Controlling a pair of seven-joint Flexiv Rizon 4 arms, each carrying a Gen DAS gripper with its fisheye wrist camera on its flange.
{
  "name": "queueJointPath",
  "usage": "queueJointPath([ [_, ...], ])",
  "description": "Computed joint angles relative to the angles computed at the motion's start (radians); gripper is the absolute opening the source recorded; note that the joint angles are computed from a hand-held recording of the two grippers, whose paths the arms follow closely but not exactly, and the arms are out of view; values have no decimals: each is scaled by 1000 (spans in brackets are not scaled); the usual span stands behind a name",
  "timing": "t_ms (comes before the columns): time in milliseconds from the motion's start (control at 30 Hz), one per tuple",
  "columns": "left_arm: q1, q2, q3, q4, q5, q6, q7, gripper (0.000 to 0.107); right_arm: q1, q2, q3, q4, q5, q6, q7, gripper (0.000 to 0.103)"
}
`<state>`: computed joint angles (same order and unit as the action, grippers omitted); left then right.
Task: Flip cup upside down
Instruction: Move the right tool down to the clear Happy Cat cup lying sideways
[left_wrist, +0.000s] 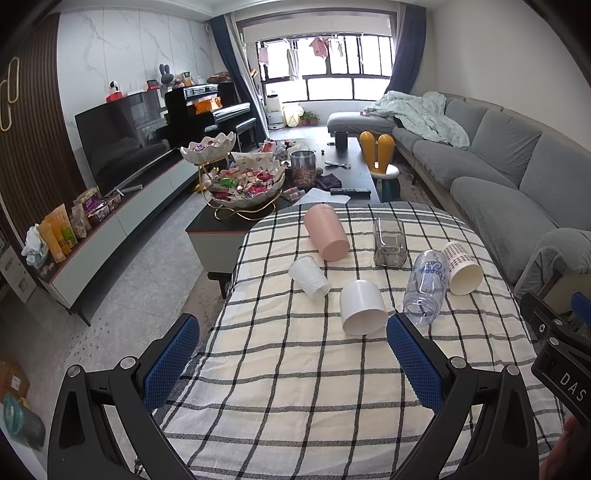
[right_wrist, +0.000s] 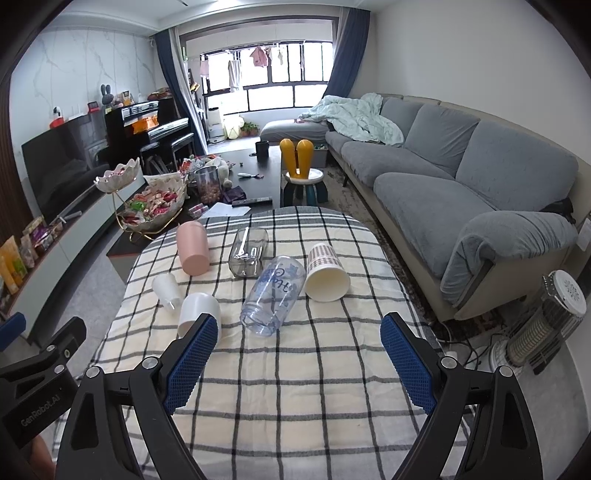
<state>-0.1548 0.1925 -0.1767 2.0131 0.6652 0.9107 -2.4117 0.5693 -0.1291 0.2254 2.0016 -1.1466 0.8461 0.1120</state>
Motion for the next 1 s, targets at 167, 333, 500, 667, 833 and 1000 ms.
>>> queueJointPath([
  [167,8,-5,8,7,3,17,4,103,3,-21,-9,-6,-15,8,11,90],
  [333,17,-41,20,-5,12,42,8,103,5,-59,-26,-38,2,17,-14,90],
  [500,20,-93,42,-36,29,69,12,103,12,-114,-46,-95,58,22,-66,90],
  [667,14,-163,74,-90,50,98,6,103,24,-176,-72,-161,131,20,-113,90],
  [833,-3,-245,117,-157,35,117,45,103,27,-245,-95,-238,241,35,-164,90],
  [1000,-20,-326,158,-232,-19,132,141,103,-3,-337,-91,-333,478,78,-249,90],
])
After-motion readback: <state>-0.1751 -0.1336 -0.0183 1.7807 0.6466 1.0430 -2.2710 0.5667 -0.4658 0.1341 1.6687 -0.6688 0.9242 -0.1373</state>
